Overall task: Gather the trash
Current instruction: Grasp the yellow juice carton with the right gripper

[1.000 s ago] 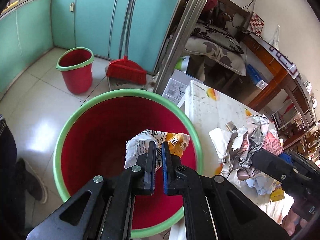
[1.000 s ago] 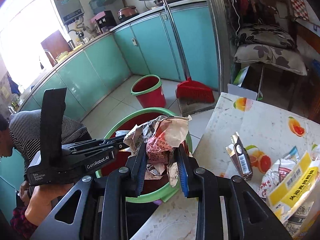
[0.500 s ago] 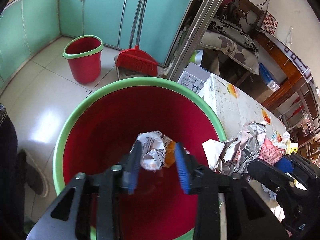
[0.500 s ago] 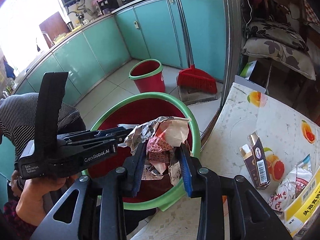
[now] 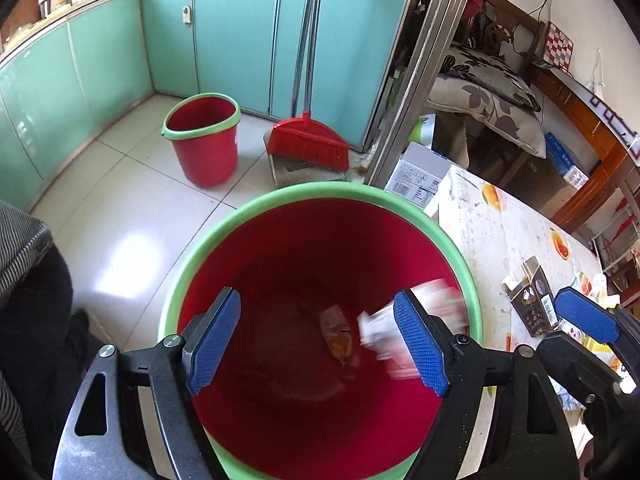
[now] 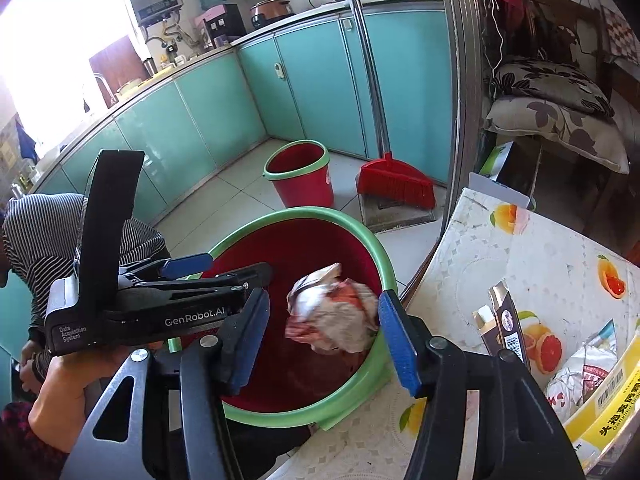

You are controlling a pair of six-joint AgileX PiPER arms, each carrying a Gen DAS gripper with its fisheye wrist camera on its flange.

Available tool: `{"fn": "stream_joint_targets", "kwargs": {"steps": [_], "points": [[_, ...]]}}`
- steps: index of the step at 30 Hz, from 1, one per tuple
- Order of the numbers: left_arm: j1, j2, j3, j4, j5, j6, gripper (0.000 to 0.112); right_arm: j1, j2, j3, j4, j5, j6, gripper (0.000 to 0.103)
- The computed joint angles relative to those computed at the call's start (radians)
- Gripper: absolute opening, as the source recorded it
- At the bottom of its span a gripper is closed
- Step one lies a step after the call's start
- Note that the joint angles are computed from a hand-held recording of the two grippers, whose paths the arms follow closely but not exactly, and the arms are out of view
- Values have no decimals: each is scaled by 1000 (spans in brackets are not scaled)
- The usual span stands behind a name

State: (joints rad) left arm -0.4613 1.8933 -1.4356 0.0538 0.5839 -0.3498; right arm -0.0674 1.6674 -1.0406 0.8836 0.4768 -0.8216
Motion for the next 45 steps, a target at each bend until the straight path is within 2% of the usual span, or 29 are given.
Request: {"fn": "stream_joint_targets", "kwargs": {"steps": [4,9,12,15,18,22,24,26,31,36,41,45], "points": [[-10,-16,3,29,-2,-36,79,-32,-63,20,-37,38,25,56],[-87,-70,31,23,-18,2,79,-167,-266,122,-132,114,53,56],[-155,-104,57,-52,-37,59,79,-348,-399,183,-170,230,14,56],[-223,-110,50,-137,-41,125,79,-592,-479,209,-196,366,-65,56],[-293,-95,19,-208,-27,191,79,-832,-496,207,-222,476,-171,56],[-398,-67,-23,-174,0,179,79,-1097,-450,190,-227,560,-309,56],[-449,-59,-31,-147,15,173,79,-1197,-404,181,-223,565,-353,56],[-497,-62,-24,-124,22,159,79,-1265,-361,178,-225,536,-356,56],[-559,-86,44,-248,-32,273,79,-1346,-230,142,-246,505,-254,56],[-612,-83,51,-257,-16,373,79,-1304,-134,116,-282,433,-124,56],[-598,-91,81,-405,10,597,79,-1230,-53,91,-328,401,3,56],[-596,-93,101,-474,60,764,79,-1229,-8,103,-280,406,-50,56]]}}
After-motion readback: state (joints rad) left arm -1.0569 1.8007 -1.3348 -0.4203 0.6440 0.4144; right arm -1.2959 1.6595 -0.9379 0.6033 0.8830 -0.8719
